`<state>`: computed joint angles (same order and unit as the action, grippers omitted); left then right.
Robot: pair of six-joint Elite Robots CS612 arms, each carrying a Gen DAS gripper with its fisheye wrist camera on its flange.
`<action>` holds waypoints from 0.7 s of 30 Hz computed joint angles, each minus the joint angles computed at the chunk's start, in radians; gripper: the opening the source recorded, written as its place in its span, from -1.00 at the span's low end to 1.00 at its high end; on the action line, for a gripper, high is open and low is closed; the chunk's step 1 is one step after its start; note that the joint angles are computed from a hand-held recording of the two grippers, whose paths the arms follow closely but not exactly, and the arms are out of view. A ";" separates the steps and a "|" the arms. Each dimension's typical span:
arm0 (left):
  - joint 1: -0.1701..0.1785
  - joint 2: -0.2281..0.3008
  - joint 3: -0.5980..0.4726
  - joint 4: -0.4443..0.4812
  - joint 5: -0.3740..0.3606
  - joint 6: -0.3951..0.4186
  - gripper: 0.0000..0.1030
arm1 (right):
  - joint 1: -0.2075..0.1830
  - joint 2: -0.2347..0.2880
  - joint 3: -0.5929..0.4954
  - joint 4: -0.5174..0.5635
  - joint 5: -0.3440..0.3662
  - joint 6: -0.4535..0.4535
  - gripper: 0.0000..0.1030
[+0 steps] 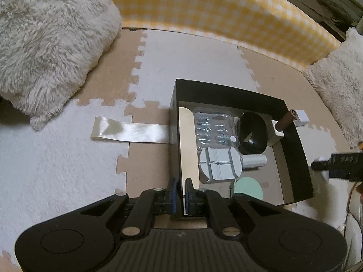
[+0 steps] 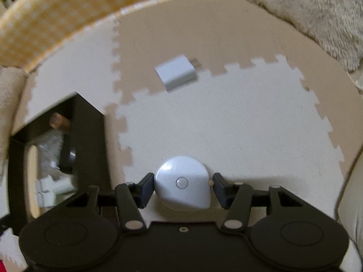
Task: Organize rigid objects
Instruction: 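Carry the white round object into the box and open the right gripper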
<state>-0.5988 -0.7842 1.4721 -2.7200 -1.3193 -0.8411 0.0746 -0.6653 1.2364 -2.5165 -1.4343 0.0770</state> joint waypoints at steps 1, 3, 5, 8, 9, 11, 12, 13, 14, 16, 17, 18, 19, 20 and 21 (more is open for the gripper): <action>0.000 0.000 -0.001 0.002 0.001 0.001 -0.88 | -0.001 -0.004 0.005 -0.019 0.012 -0.002 0.10; 0.000 0.001 -0.001 0.003 0.004 0.000 -0.90 | -0.002 -0.014 0.019 -0.064 0.045 -0.009 0.10; -0.001 0.001 -0.001 0.003 0.005 0.001 -0.90 | -0.004 -0.022 0.030 -0.106 0.076 -0.019 0.10; -0.001 0.002 -0.002 0.004 0.007 0.004 -0.90 | -0.007 -0.038 0.057 -0.194 0.138 -0.029 0.10; -0.001 0.002 -0.002 0.004 0.007 0.004 -0.90 | -0.008 -0.041 0.063 -0.221 0.160 -0.034 0.10; -0.001 0.002 -0.002 0.004 0.007 0.003 -0.90 | -0.010 -0.046 0.072 -0.255 0.208 -0.061 0.10; -0.001 0.002 -0.002 0.005 0.008 0.004 -0.90 | -0.009 -0.049 0.074 -0.259 0.229 -0.079 0.10; -0.001 0.002 -0.003 0.005 0.008 0.004 -0.90 | -0.008 -0.051 0.075 -0.260 0.249 -0.101 0.10; -0.001 0.002 -0.003 0.005 0.008 0.004 -0.90 | -0.007 -0.053 0.077 -0.253 0.270 -0.129 0.10; -0.001 0.002 -0.003 0.005 0.008 0.004 -0.90 | -0.005 -0.058 0.076 -0.216 0.314 -0.213 0.10; -0.001 0.002 -0.003 0.005 0.008 0.004 -0.90 | -0.001 -0.058 0.073 -0.196 0.321 -0.242 0.10; -0.001 0.002 -0.003 0.005 0.007 0.003 -0.90 | 0.004 -0.057 0.069 -0.177 0.320 -0.270 0.10; -0.001 0.002 -0.003 0.005 0.007 0.003 -0.90 | 0.008 -0.055 0.067 -0.165 0.318 -0.293 0.10; -0.001 0.002 -0.003 0.005 0.007 0.003 -0.90 | 0.013 -0.054 0.062 -0.149 0.316 -0.312 0.10; -0.001 0.002 -0.003 0.005 0.007 0.004 -0.90 | 0.017 -0.051 0.055 -0.125 0.315 -0.334 0.10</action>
<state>-0.5993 -0.7822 1.4690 -2.7152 -1.3120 -0.8372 0.0921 -0.7165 1.2917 -2.6419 -1.1193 -0.2571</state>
